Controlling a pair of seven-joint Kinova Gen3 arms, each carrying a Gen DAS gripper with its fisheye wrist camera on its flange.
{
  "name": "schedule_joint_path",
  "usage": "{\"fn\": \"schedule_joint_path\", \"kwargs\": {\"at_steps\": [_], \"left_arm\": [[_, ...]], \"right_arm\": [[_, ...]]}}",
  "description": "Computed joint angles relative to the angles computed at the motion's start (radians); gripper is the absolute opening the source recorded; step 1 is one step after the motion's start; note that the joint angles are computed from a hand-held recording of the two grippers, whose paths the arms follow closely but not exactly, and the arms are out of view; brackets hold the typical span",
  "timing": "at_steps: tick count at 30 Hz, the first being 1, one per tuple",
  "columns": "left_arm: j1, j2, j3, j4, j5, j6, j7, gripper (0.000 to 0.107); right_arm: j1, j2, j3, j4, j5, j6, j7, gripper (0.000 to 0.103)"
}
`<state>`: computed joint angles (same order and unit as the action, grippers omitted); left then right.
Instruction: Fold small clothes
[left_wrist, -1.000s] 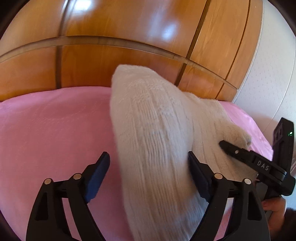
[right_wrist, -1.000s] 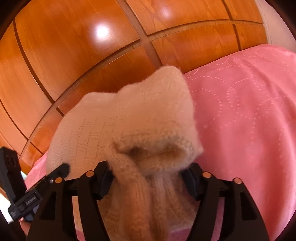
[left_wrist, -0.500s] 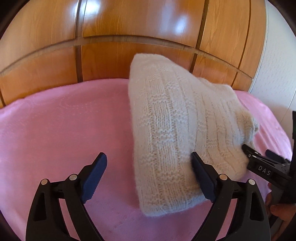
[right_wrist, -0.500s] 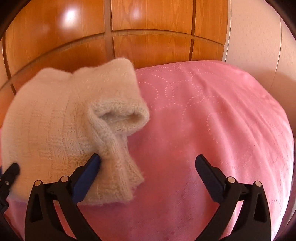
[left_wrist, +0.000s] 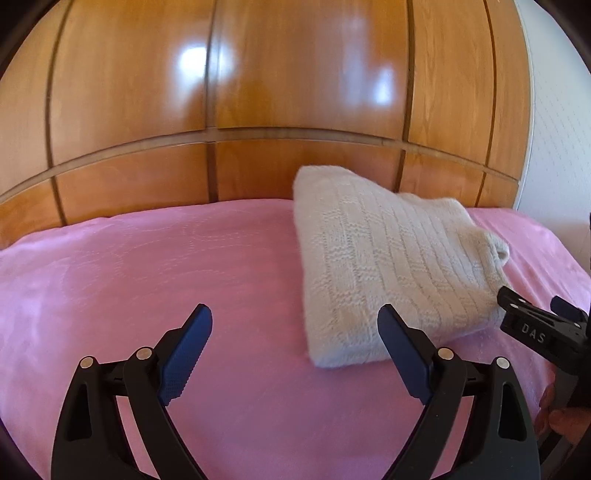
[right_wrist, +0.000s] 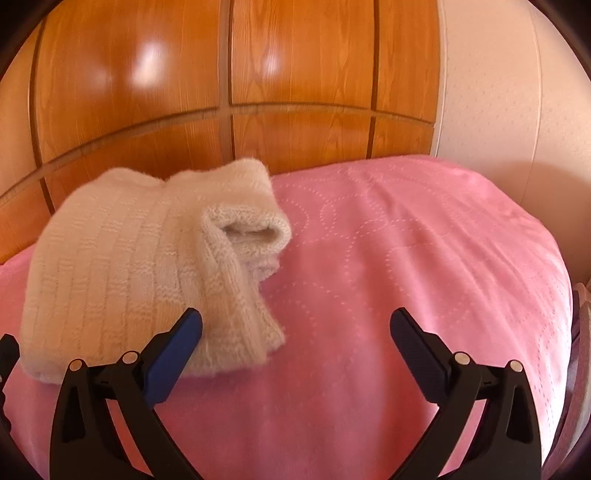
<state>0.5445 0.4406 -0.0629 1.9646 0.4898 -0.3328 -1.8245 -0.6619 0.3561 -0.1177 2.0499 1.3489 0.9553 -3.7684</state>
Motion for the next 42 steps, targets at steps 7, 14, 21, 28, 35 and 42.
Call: {"fn": "schedule_joint_path", "kwargs": {"at_steps": [7, 14, 21, 28, 35, 42], "left_arm": [[-0.014, -0.035, 0.043, 0.089, 0.036, -0.128, 0.026, 0.099], [0.096, -0.042, 0.045, 0.163, 0.228, -0.376, -0.119, 0.099], [0.096, -0.034, 0.1, 0.134, 0.376, -0.397, -0.285, 0.099], [0.062, -0.031, 0.144, 0.161, 0.327, -0.443, -0.249, 0.099], [0.052, -0.03, 0.149, 0.158, 0.305, -0.427, -0.254, 0.099], [0.06, -0.029, 0.145, 0.152, 0.321, -0.422, -0.268, 0.099]], "right_arm": [[-0.084, -0.015, -0.039, 0.068, 0.047, 0.114, -0.138, 0.101], [-0.152, -0.007, -0.084, 0.114, 0.083, 0.239, -0.243, 0.101], [-0.191, 0.004, -0.113, 0.135, 0.112, 0.316, -0.289, 0.101], [-0.188, -0.005, -0.125, 0.159, 0.126, 0.327, -0.343, 0.101], [-0.19, -0.004, -0.132, 0.165, 0.132, 0.337, -0.355, 0.101], [-0.186, -0.004, -0.133, 0.165, 0.132, 0.333, -0.351, 0.101]]}}
